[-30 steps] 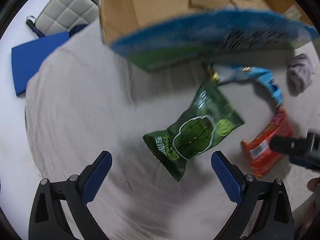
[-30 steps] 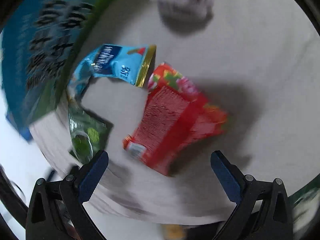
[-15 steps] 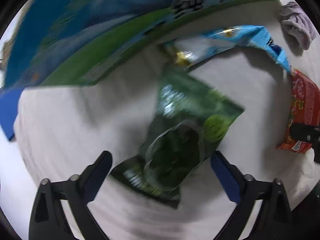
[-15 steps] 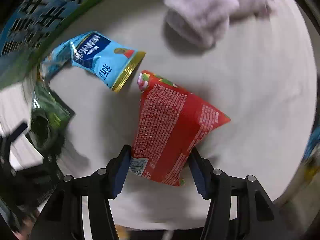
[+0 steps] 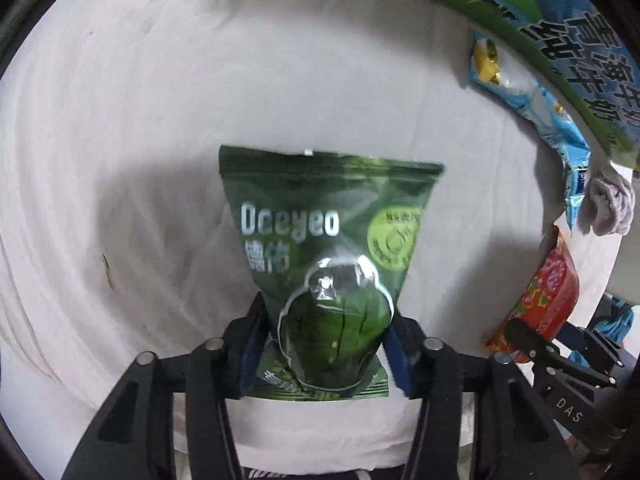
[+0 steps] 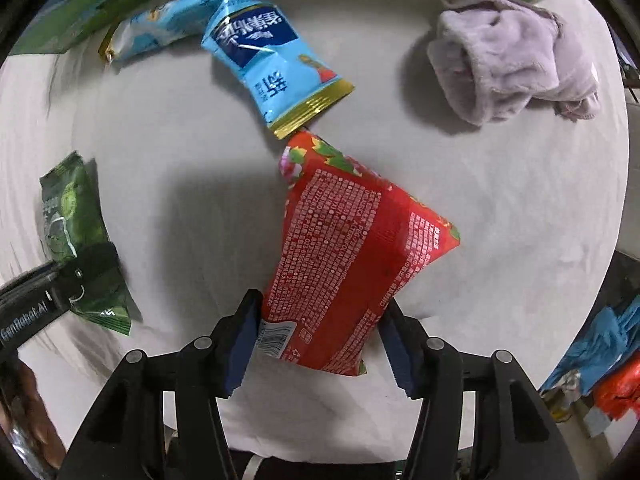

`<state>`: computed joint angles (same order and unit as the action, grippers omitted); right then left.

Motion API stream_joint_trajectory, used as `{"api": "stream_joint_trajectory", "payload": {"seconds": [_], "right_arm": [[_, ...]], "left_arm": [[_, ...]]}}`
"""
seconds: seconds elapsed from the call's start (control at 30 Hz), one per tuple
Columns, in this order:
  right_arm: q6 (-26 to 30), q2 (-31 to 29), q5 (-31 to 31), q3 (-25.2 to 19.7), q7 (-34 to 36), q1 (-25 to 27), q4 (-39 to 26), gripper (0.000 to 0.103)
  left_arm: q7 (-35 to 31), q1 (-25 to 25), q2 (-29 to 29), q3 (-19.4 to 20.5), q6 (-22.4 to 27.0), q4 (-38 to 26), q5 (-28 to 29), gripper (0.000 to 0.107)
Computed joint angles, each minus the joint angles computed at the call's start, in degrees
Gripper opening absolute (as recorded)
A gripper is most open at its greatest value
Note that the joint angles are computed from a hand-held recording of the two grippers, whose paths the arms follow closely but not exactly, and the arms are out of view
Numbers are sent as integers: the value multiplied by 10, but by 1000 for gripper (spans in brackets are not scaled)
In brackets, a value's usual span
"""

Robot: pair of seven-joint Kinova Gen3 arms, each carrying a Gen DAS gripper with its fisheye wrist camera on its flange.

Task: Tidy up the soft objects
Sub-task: 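Grasp the green Deeyeo bag with the left tool while the right tool grasps the red bag, then lower both bags into the box and open both tools to release them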

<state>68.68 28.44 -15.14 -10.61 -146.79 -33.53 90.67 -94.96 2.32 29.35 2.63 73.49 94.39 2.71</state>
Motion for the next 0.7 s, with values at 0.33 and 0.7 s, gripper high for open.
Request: {"api": "stream_joint_trajectory", "payload": {"seconds": [0.33,0.7], "right_arm": [[-28,-42,9,4,-59,6,43,49],[25,-124,52,-8,-65,-22,16,47]], "left_arm": [[60,67,-72,7,-74,87,-43,40],[44,64,-194,22,-58,106,-32,38]]}}
